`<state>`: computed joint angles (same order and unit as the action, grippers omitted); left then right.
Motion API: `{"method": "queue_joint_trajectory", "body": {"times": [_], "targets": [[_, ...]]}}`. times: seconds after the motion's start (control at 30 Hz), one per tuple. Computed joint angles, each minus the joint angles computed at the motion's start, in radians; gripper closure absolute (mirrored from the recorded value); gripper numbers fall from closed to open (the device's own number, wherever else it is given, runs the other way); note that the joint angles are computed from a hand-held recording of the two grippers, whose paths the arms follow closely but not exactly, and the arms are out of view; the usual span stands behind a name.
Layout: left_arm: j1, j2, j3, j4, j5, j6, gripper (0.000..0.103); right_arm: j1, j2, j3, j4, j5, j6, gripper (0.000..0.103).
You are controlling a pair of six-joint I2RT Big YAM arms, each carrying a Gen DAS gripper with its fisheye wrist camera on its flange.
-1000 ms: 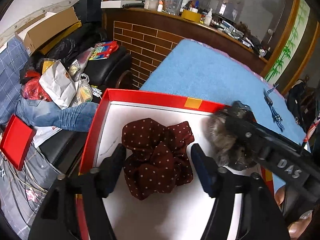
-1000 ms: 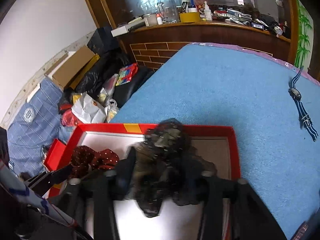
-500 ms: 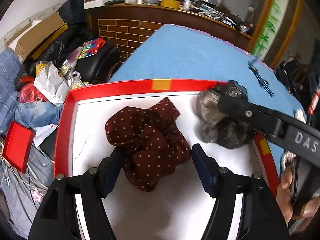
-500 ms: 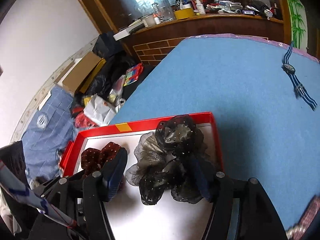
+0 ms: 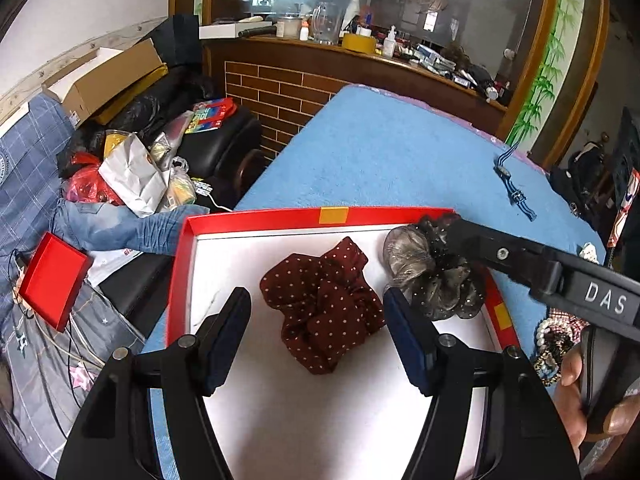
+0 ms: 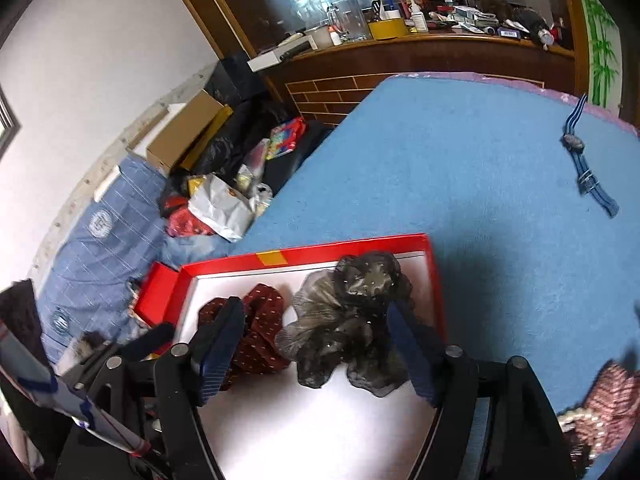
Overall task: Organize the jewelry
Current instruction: 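Lower the grey sheer scrunchie into the box and open the right tool, then move the left tool to the black hair tie while the right tool reaches the black claw clip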
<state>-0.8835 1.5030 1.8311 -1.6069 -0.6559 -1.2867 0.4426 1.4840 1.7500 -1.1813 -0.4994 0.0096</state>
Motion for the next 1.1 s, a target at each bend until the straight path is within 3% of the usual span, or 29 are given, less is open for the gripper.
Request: {"method": "queue_joint_trajectory", "body": {"times": [0.27, 0.5, 0.77, 1.1], "targets": [[-0.054, 0.029, 0.066, -0.042, -0.046, -0.034, 0.035, -0.072, -0.058, -0.031, -0.009, -0.066, -0.012, 0.024], [-0.135, 0.118, 0.184, -0.062, -0.108, -0.017, 0.035, -0.162, -0.195, -0.17, 0.004, -0.125, -0.098, 0.025], [-0.185, 0.25, 0.326, -0.041, -0.078, 0.07, 0.035, -0.32, -0.252, -0.214, -0.034, -0.202, -0.181, 0.025], [-0.189, 0.386, 0.516, -0.08, -0.027, 0.161, 0.035, -0.515, -0.19, -0.149, -0.062, -0.239, -0.222, 0.025]]}}
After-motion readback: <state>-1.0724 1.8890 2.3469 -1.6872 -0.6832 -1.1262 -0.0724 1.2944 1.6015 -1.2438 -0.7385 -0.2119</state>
